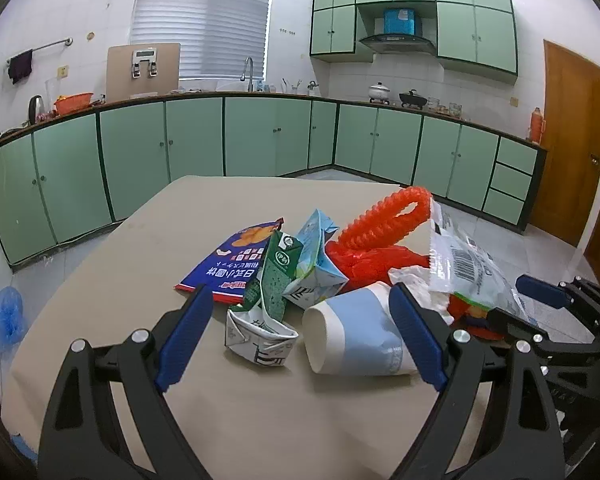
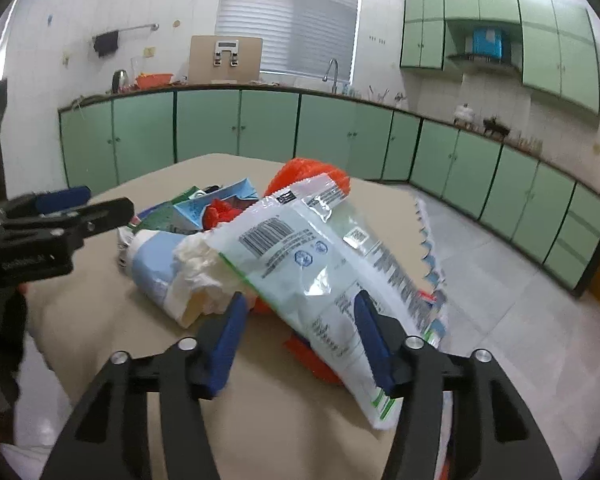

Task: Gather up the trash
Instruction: 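Grasp the white plastic bag with the right gripper and lift it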

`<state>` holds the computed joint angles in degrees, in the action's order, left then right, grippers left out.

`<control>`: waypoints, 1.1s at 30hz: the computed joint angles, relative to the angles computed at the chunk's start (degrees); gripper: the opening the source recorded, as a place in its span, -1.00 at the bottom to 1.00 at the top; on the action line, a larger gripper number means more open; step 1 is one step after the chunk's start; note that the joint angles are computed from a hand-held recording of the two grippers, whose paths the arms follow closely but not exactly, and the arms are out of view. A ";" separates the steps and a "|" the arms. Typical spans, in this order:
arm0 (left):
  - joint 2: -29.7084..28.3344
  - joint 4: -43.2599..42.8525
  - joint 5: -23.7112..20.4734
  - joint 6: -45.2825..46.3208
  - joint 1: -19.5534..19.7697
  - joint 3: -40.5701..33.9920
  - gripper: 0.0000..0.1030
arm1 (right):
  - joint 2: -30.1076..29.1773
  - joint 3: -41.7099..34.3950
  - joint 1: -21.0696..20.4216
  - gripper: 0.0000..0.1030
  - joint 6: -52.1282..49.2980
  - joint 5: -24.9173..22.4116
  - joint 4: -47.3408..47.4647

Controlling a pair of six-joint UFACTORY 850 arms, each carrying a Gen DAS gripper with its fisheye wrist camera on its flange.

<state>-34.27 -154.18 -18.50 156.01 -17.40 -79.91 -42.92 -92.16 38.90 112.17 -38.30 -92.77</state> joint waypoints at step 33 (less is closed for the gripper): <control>-2.75 15.78 -1.21 -12.18 -3.29 -3.33 0.69 | 13.06 16.99 -4.43 -0.67 50.11 6.89 -33.96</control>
